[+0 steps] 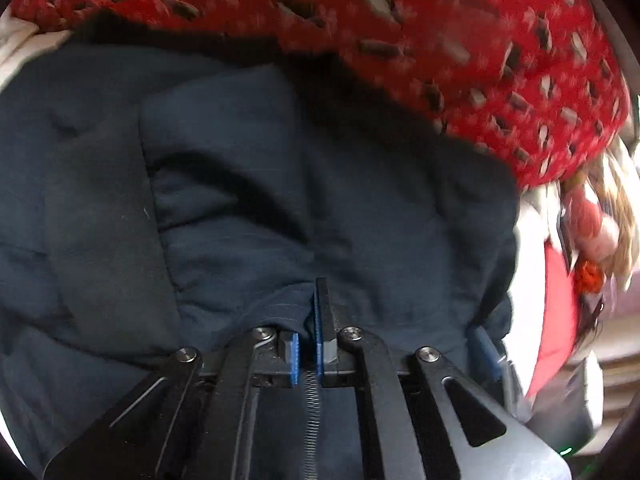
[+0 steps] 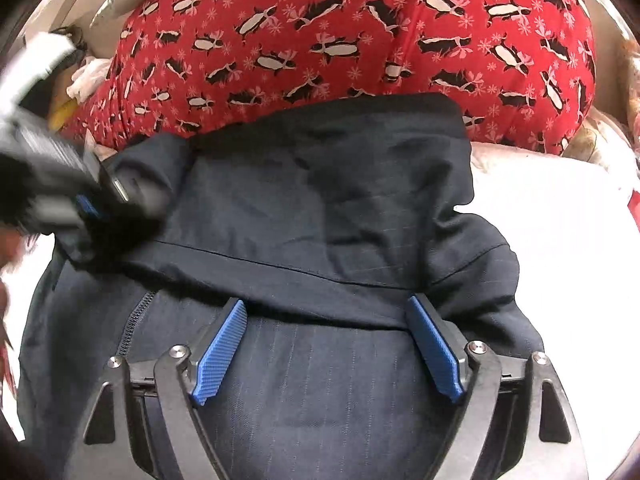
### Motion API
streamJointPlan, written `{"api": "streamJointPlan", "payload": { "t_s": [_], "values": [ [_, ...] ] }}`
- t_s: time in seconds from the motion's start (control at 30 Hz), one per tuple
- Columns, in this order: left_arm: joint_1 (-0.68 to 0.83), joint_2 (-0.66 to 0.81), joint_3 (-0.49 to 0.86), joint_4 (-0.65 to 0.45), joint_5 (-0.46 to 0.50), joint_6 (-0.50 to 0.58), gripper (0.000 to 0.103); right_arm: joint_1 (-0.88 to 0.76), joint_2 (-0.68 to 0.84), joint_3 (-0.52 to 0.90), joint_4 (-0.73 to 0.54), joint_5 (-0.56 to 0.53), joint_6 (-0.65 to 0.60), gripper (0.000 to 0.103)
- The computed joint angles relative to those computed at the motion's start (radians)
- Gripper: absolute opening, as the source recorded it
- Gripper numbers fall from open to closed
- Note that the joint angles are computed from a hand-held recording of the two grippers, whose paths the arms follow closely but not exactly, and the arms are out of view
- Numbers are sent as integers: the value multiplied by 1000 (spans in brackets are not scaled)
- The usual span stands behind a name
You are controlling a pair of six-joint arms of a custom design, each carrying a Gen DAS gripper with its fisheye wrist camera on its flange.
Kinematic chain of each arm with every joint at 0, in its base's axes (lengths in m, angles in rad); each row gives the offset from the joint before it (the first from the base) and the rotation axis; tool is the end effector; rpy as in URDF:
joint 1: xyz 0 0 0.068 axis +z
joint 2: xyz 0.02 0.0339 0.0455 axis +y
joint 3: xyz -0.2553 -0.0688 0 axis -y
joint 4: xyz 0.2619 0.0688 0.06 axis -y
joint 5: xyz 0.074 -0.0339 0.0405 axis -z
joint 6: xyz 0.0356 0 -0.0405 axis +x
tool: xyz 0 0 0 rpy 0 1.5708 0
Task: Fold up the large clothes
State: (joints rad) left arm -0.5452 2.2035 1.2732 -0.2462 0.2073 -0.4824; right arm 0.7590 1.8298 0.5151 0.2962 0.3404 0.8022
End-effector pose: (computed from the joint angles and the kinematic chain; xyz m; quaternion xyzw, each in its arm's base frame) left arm 0.3531 -0.2227 0.0448 0.0509 0.9742 -0.1841 0.1198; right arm 0.2013 0.1746 0.0306 0.0667 0.9470 0.0733 0.3056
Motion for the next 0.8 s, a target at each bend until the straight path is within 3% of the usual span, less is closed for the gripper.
{"api": "streamJointPlan", "payload": {
  "t_s": [0.1, 0.17, 0.2, 0.23, 0.27, 0.33, 0.43, 0.53, 0.67, 0.7, 0.73, 0.8],
  "values": [
    [30, -92, -62, -51, 71, 58, 8, 4, 3, 7, -9, 8, -2, 84],
    [88, -232, -221, 15, 175, 89, 13, 7, 0, 18, -36, 11, -1, 84],
    [125, -324, -312, 43, 191, 109, 23, 5, -8, 40, -84, 7, -1, 84],
    [164, -413, -395, 64, 182, 126, 39, 3, -24, 67, -149, 4, 11, 83],
    [213, -494, -475, 99, 164, 125, 45, 4, -44, 84, -184, 0, 22, 82],
    [316, -581, -572, 142, 121, 105, 47, 25, -118, 82, -173, 10, 17, 81],
    [447, -500, -567, 125, 136, 125, 45, 88, -121, 172, -185, 50, -48, 82],
    [525, -367, -545, 117, 239, 137, 42, 159, 59, 428, -310, 58, -193, 83],
    [537, -378, -576, 146, 256, 161, 41, 193, 304, 731, -505, 98, -305, 79],
    [549, -377, -578, 141, 263, 176, 41, 192, 337, 774, -532, 108, -305, 70],
    [556, -376, -586, 147, 268, 188, 41, 184, 355, 796, -537, 105, -304, 47],
    [556, -359, -575, 155, 273, 197, 41, 146, 317, 741, -457, 0, -267, 19]
  ]
}}
